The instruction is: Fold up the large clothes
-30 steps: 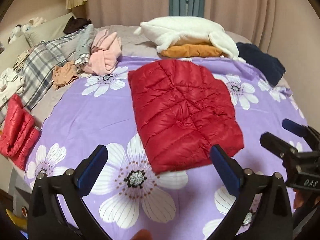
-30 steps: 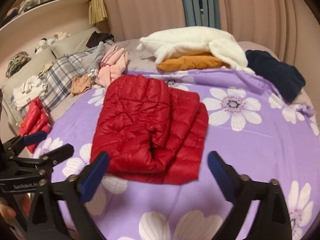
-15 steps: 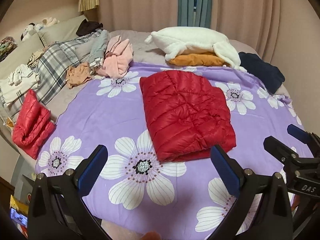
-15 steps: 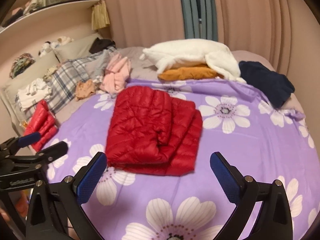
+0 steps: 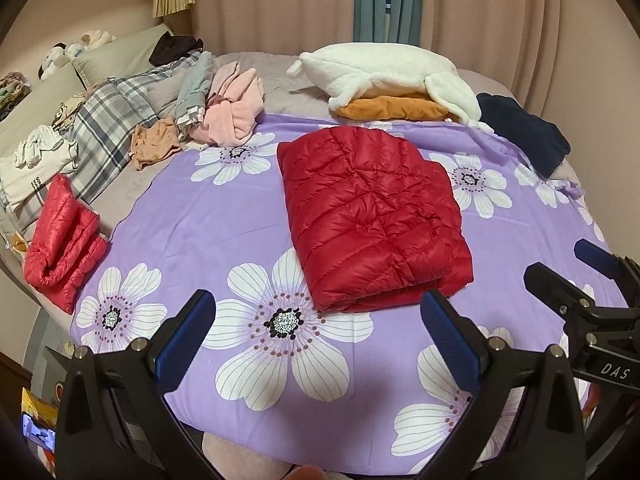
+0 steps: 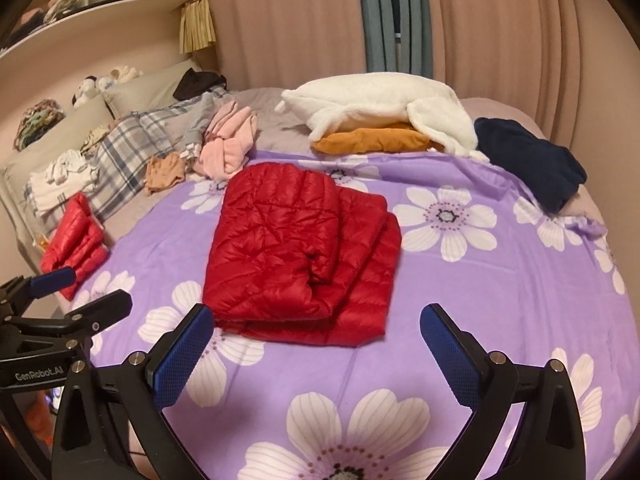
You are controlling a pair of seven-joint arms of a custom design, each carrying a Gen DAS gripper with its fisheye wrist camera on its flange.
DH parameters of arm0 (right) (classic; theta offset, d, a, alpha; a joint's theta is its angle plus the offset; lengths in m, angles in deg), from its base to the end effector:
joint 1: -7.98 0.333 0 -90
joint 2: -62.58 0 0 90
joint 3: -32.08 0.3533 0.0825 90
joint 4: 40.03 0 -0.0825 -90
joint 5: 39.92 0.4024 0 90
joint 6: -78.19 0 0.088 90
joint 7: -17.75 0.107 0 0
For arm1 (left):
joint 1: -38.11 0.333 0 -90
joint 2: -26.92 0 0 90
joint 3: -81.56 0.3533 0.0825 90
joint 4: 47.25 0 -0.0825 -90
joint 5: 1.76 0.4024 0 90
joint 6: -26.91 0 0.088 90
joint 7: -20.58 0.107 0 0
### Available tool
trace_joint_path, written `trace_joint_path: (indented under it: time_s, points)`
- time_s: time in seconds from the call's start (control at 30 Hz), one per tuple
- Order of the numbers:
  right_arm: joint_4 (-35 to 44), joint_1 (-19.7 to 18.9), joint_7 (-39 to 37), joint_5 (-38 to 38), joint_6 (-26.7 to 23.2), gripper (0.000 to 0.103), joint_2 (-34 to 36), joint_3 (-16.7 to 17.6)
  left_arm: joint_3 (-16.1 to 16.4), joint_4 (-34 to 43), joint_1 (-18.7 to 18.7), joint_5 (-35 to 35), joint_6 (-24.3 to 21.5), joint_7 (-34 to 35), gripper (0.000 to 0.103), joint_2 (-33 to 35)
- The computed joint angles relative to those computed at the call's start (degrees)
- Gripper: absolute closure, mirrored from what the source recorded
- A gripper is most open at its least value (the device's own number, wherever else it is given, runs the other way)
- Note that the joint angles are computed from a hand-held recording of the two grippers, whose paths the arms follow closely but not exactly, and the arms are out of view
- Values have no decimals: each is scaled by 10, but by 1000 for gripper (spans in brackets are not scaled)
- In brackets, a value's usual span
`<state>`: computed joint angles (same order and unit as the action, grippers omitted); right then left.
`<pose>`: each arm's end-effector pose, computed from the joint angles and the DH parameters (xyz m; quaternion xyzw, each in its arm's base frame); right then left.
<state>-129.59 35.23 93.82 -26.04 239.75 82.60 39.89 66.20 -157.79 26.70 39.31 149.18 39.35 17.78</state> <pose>0.6246 0.4022 0.5830 -0.7977 0.4050 -0.1603 0.4171 0.5081 -0.2366 0.6359 -0.7917 0.4770 -0.1873 0.3326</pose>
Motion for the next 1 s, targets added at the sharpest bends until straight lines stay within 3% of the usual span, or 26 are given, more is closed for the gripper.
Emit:
trace_joint_path:
  time_s: [1.0]
  points:
    - [6, -1, -6, 5, -2, 1, 1, 0, 0, 9, -5, 2, -8, 4, 0, 7]
